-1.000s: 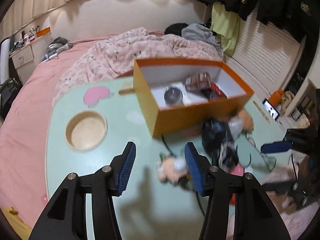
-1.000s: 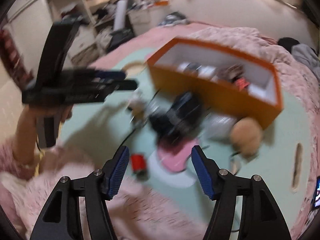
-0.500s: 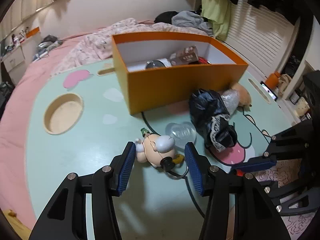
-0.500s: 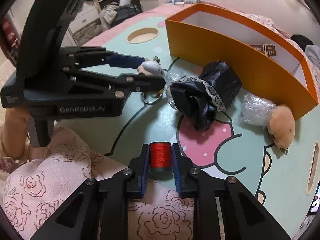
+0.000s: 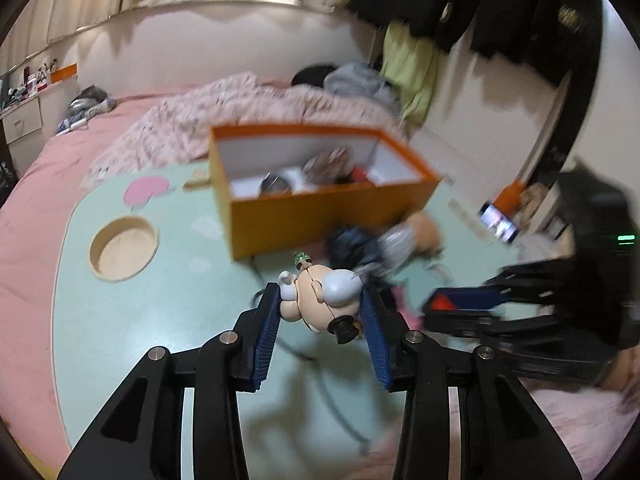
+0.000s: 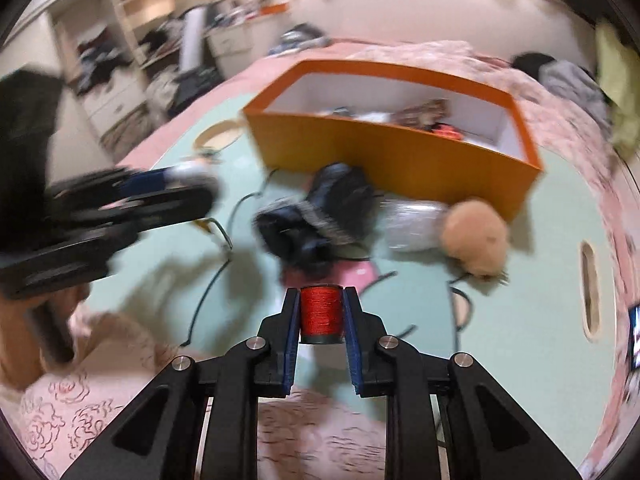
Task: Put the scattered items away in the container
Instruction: 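Grasp the red thread spool with right tool while left tool grasps the white figurine, then lift the red spool with right tool while left tool lifts the figurine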
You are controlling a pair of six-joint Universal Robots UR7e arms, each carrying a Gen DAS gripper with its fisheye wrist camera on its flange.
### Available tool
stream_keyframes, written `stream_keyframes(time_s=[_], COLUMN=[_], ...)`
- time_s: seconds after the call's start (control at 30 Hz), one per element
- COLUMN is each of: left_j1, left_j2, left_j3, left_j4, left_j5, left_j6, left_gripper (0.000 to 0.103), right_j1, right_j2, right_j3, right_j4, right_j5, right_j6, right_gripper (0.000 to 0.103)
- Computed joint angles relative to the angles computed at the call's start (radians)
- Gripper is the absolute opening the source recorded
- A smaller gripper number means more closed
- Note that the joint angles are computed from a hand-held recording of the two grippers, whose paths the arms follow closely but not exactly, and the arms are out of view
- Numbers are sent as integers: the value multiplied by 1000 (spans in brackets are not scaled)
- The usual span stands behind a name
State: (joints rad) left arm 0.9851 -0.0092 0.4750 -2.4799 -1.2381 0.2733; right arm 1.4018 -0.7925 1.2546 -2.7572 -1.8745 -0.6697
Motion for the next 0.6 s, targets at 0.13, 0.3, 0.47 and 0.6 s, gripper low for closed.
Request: stream_keyframes(time_s=[0.13, 0.3, 0.47, 0.6], left_j1=[-10, -11, -8, -9], left_j2=[4, 35, 34, 38], left_j3=[23, -5, -5, -22], left_j4=[-54, -26, -18, 43], left_j5=[-48, -53, -44, -50], left_j6=[-29, -55, -69, -55], left_gripper=[41, 29, 29, 31], right_j1=[-4, -8, -6, -7], right_j2=[15, 30, 20, 19], right_j3=[-10, -46, -26, -27], right_j4=[-56, 13, -5, 7], right_j5=[-54, -96, -91, -90], right_j6=[85, 147, 136, 141], right_gripper=[20, 20, 20, 20])
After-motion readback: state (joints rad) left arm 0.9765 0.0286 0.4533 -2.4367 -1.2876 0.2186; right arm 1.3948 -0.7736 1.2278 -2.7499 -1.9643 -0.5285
